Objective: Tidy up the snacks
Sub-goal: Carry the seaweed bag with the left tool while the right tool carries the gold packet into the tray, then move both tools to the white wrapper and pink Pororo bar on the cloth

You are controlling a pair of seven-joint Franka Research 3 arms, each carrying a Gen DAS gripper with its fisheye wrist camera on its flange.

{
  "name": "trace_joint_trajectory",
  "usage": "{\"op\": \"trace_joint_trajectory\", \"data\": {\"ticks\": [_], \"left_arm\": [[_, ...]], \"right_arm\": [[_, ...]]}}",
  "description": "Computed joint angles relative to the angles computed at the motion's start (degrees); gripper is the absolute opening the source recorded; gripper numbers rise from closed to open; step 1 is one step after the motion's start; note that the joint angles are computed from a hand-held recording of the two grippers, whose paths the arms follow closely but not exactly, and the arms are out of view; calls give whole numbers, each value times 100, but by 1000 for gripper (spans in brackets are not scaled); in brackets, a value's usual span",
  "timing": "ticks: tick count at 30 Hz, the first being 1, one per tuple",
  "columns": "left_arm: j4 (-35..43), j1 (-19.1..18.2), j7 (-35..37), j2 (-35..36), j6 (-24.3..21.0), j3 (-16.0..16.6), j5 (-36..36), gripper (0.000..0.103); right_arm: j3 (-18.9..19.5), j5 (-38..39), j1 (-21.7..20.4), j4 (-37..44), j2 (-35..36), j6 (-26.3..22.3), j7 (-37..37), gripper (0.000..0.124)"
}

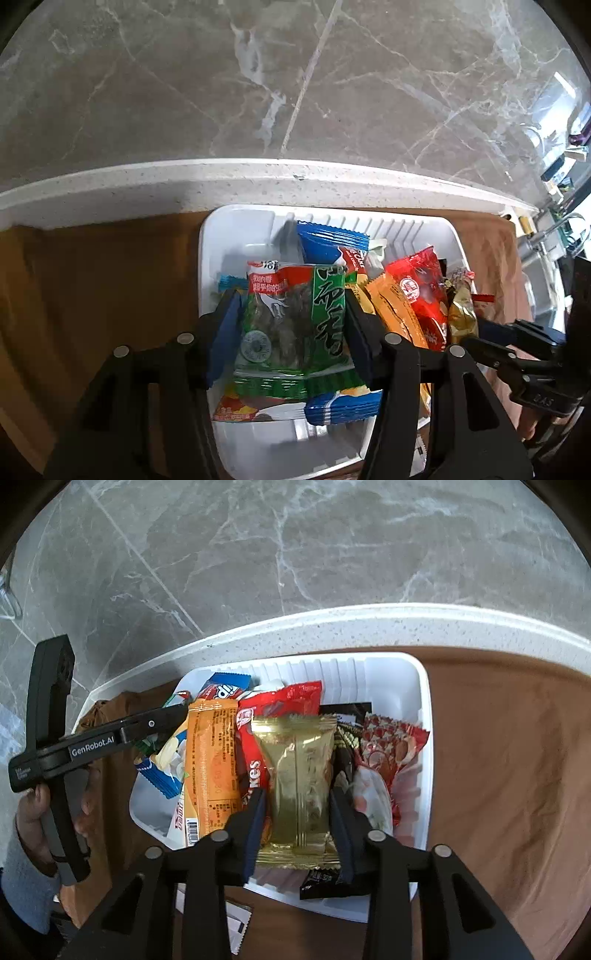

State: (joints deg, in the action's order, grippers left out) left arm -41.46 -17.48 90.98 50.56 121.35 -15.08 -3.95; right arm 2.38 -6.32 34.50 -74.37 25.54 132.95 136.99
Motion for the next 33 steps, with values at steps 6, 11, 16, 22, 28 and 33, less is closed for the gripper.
{"op": "trace_joint_trajectory", "data": {"ticks": [6, 11, 16, 22, 28, 33], "left_arm": [[-719, 44, 54, -472, 532, 8, 104, 55], [-1249, 123, 123, -845, 945, -54, 135, 55], [-2040, 227, 371, -1437, 1399, -127, 189, 55], [-3455, 535, 1167, -2408, 1989, -454, -175, 55], [-4806, 834, 2691, -3365, 1992, -739, -1051, 56], [-5572, 750, 3793, -3884, 1574, -641, -1526, 56]], "right_arm": [[-96, -336, 106, -76, -151, 72, 180, 50], [-75, -513, 118, -385, -455, 218, 387, 51], [1, -694, 113, -778, -821, 350, 664, 51], [181, -814, 74, -1386, -1339, 513, 1055, 51], [494, -779, 8, -2243, -2001, 569, 1516, 52], [810, -411, -72, -2973, -2539, 415, 1787, 56]]}}
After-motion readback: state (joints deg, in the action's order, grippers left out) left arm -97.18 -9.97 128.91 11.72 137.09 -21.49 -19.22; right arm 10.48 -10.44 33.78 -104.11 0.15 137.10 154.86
